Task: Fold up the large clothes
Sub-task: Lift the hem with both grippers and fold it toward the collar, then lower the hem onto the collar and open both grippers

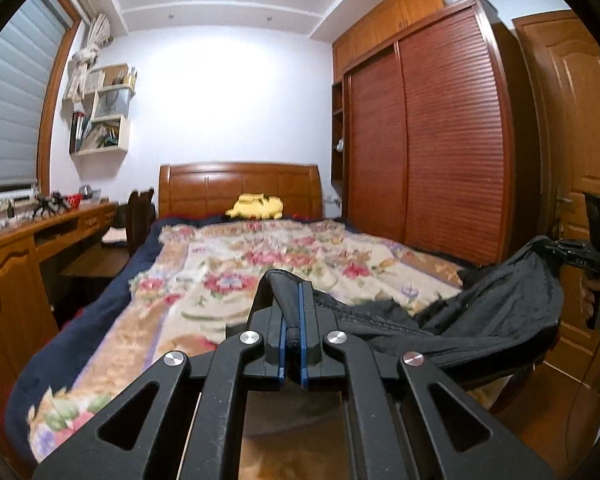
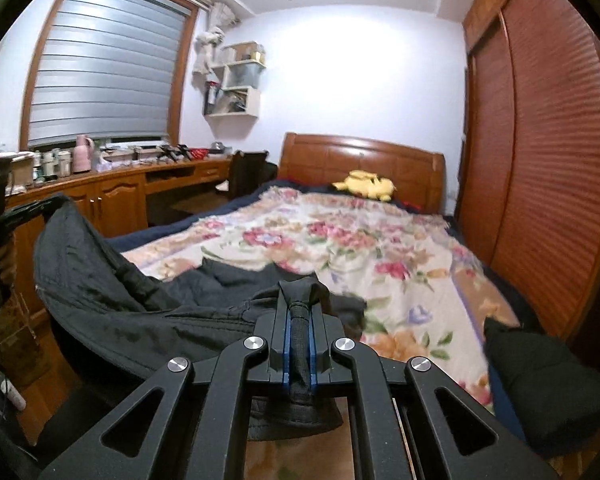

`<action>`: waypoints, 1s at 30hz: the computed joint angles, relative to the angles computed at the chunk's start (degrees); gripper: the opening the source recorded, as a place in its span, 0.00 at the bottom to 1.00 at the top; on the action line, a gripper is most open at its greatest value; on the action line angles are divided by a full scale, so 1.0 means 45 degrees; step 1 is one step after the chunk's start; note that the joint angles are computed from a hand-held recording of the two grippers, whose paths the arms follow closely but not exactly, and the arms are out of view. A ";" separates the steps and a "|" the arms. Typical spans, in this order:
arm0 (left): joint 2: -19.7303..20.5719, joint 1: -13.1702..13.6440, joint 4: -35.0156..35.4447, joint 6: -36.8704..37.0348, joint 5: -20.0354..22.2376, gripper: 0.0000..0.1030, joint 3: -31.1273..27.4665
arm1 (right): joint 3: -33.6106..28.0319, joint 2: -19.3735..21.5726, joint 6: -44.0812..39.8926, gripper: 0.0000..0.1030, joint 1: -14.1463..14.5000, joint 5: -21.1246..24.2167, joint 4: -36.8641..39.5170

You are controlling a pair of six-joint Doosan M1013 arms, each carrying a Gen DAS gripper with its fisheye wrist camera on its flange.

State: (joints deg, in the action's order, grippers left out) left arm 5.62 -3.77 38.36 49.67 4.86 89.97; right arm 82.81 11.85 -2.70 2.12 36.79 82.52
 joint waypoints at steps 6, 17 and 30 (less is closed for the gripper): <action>0.0079 0.0039 0.0076 0.0009 -0.0213 0.05 -0.0408 | -0.0075 0.0217 -0.0715 0.05 -0.0208 -0.0002 0.1173; 0.2924 0.0264 -0.2695 0.2470 0.3113 0.05 -0.3377 | -0.2715 0.2568 0.4775 0.05 0.1199 -0.1542 -0.4282; 0.5860 0.0679 -0.4906 0.4311 0.6088 0.05 -0.6268 | -0.8211 0.6764 1.1346 0.06 0.2364 0.0181 -1.0842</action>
